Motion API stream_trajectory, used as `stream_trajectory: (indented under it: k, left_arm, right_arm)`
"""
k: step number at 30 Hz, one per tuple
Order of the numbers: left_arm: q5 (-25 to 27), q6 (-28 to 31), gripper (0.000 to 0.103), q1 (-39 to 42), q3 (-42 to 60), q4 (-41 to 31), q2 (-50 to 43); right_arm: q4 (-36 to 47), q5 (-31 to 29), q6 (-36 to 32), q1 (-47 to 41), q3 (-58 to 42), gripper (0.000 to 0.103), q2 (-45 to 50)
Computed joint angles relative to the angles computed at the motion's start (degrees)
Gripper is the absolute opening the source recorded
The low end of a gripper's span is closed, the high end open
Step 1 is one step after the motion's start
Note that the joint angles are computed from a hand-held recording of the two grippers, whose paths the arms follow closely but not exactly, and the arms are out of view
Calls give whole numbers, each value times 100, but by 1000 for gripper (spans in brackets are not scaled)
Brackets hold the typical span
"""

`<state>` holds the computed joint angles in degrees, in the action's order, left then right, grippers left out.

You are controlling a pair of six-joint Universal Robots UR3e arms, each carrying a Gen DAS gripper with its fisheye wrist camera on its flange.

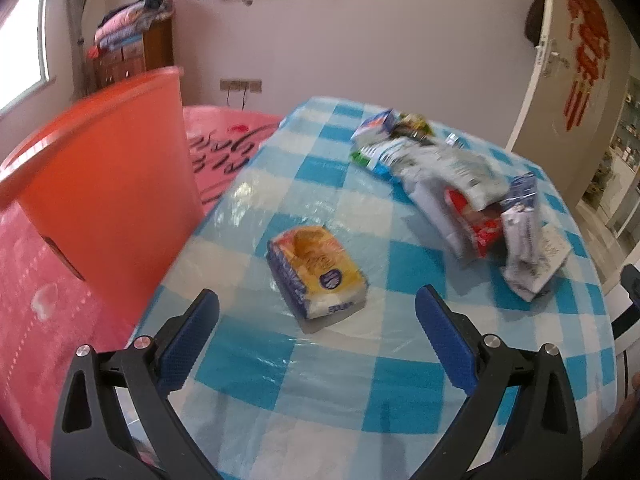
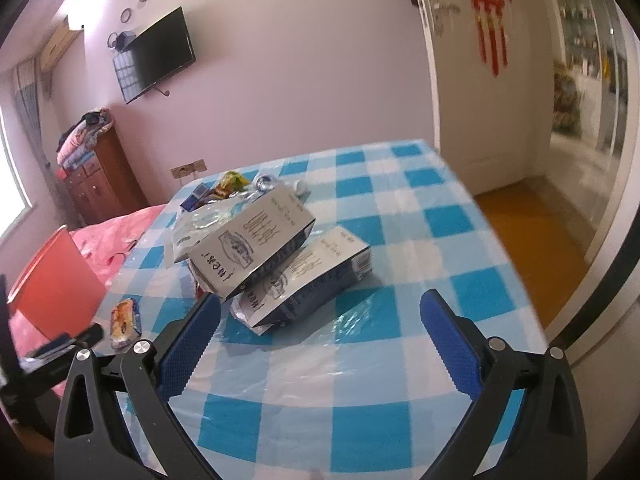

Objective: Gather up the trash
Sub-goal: 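Grasp the yellow snack bag with the left gripper while the right grasps a white milk carton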

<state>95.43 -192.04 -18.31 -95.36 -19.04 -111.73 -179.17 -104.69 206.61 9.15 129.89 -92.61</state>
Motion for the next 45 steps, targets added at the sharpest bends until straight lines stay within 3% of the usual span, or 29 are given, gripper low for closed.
stream_trajectory:
  k: [12, 15, 17, 21, 25, 30, 34, 45]
  left_arm:
    - [-13, -325, 98, 46, 1351, -850, -1025]
    - [26, -320, 98, 27, 1682, -1058, -1228]
    - [72, -322, 95, 13, 1812, -1138, -1317]
    - [17, -358, 78, 47, 2075, -1441, -1477]
    - [39, -292, 69, 24, 2223, -1454, -1580]
    - [-6, -242, 63, 40, 2319, -1423, -1656]
    - [-163, -229, 60, 114, 2201, -1314, -1596]
    - [-695, -77, 50, 315, 1755, -826, -1397]
  right_arm:
    - [-185, 1651, -188, -676, -332, 96, 509]
    - [-25, 1988, -231, -794, -584, 82, 619]
    - [29, 2298, -176, -940, -682, 82, 687]
    - [77, 3174, -40, -1385, -830, 78, 856]
    - [111, 3962, 182, -1761, -953, 73, 1049]
    - [224, 4785, 581, -2144, -1184, 73, 1462]
    - [506, 4884, 718, -2125, -1597, 73, 1724]
    - [1303, 4214, 953, -1762, -2581, 76, 2185]
